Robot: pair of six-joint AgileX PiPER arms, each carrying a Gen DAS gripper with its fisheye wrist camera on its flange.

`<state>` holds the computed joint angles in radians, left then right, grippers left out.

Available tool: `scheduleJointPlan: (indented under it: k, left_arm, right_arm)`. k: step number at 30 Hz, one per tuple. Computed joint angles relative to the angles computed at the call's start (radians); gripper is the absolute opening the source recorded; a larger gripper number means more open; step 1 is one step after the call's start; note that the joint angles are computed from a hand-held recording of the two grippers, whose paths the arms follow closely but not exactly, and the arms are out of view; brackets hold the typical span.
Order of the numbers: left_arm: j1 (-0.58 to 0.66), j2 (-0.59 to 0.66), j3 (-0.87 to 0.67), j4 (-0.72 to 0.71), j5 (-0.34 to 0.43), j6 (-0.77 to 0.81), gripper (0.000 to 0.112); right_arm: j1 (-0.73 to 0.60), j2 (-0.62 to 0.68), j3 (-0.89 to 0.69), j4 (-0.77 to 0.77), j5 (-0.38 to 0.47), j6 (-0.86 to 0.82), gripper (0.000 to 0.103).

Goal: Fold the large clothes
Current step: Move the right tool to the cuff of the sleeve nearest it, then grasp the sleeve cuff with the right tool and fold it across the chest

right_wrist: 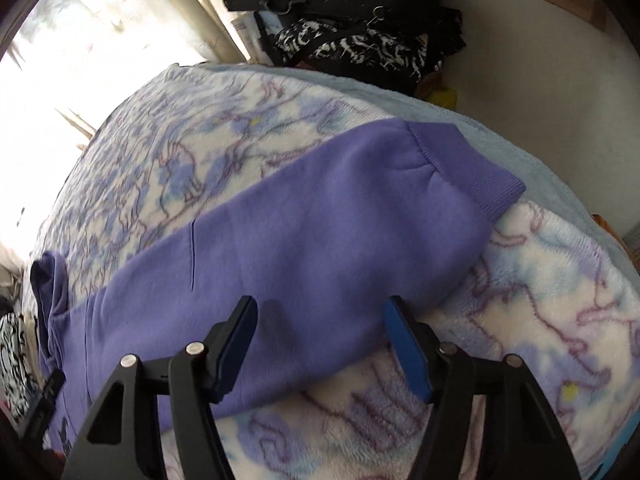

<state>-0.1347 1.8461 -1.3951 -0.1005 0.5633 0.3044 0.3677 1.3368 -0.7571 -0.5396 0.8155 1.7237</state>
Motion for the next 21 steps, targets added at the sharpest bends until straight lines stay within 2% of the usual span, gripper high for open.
scheduleJointPlan:
  k: [3,6,11,14,17,19,20,21]
  left_arm:
    - [0.013,-0.012,0.012,-0.022,0.010,0.022,0.101]
    - [0.054,-0.034,0.021,-0.096,0.023,0.090,0.101]
    - [0.095,-0.061,0.039,-0.124,0.016,0.149,0.101]
    - [0.113,-0.068,0.045,-0.132,0.007,0.170,0.101]
    - [0.134,-0.057,0.031,-0.142,0.028,0.188,0.101]
    - [0.150,-0.044,0.012,-0.139,0.053,0.187,0.101]
    - [0.160,-0.042,0.010,-0.145,0.058,0.194,0.101]
    - [0.173,-0.040,0.005,-0.153,0.066,0.205,0.101]
  right_arm:
    - [-0.004,-0.017,-0.007,0.027,0.010,0.010,0.061]
    - [0.015,-0.101,0.045,0.018,-0.017,0.087,0.061]
    - [-0.007,-0.178,0.116,0.057,-0.018,0.120,0.061]
    - [-0.061,-0.196,0.170,0.080,-0.087,0.106,0.061]
    - [-0.092,-0.157,0.160,0.037,-0.108,0.119,0.061]
    - [-0.119,-0.110,0.130,0.014,-0.102,0.091,0.041]
    - [-0.134,-0.087,0.105,0.020,-0.104,0.046,0.020]
    - [-0.129,-0.079,0.085,0.011,-0.098,0.038,0.011]
